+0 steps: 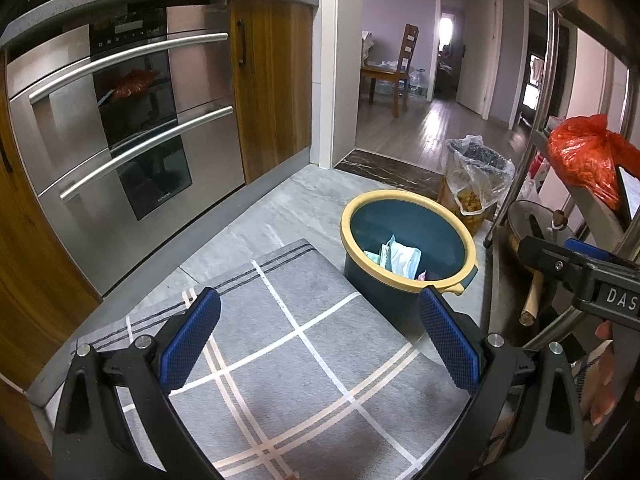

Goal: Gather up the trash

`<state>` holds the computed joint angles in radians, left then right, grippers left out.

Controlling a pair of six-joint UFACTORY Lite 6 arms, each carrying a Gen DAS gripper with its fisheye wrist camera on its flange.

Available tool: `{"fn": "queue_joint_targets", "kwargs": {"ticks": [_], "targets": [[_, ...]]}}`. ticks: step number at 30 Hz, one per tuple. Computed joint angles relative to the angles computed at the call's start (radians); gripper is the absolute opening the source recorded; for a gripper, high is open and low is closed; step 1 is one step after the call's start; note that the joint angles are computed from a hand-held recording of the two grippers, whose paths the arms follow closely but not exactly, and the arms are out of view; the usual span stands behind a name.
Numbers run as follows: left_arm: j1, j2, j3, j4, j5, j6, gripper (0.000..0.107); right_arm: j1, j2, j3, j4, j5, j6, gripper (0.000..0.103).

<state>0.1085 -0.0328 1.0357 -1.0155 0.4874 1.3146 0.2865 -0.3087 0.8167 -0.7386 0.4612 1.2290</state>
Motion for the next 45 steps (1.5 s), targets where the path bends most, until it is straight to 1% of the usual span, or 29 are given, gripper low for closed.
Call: {"fn": "queue_joint_targets", "kwargs": {"ticks": [16, 24, 25, 27, 29, 33, 40, 45], "targets": [[0.003, 0.002, 0.011, 0.012, 0.019, -0.020, 0.098, -0.001, 0.001, 0.002, 0.008, 0.002, -0.008, 0.098], [0.008, -0.002, 0.006, -0.008, 0.032, 0.007, 0.098, 0.001, -0.001, -0.002, 0.008, 0.001, -0.007, 0.098], [0.014, -0.005, 0.001, -0.026, 0.041, 0.027, 0.097, 0.004, -0.001, -0.002, 0.003, 0.002, 0.001, 0.098], [0.049, -0.016, -0.012, -0.118, 0.103, 0.130, 0.097, 0.003, -0.001, -0.002, 0.003, 0.002, 0.001, 0.098], [0.058, -0.021, -0.015, -0.153, 0.124, 0.169, 0.097, 0.003, -0.001, -0.003, 0.003, 0.002, 0.001, 0.098], [0.052, -0.024, -0.023, -0.164, 0.107, 0.189, 0.097, 0.002, -0.003, -0.008, 0.005, -0.001, -0.002, 0.098], [0.043, -0.029, -0.025, -0.145, 0.114, 0.190, 0.097, 0.009, -0.007, -0.015, -0.007, 0.000, 0.016, 0.098], [0.032, -0.026, -0.023, -0.127, 0.084, 0.162, 0.097, 0.007, -0.007, -0.014, 0.004, -0.001, 0.006, 0.098]]}}
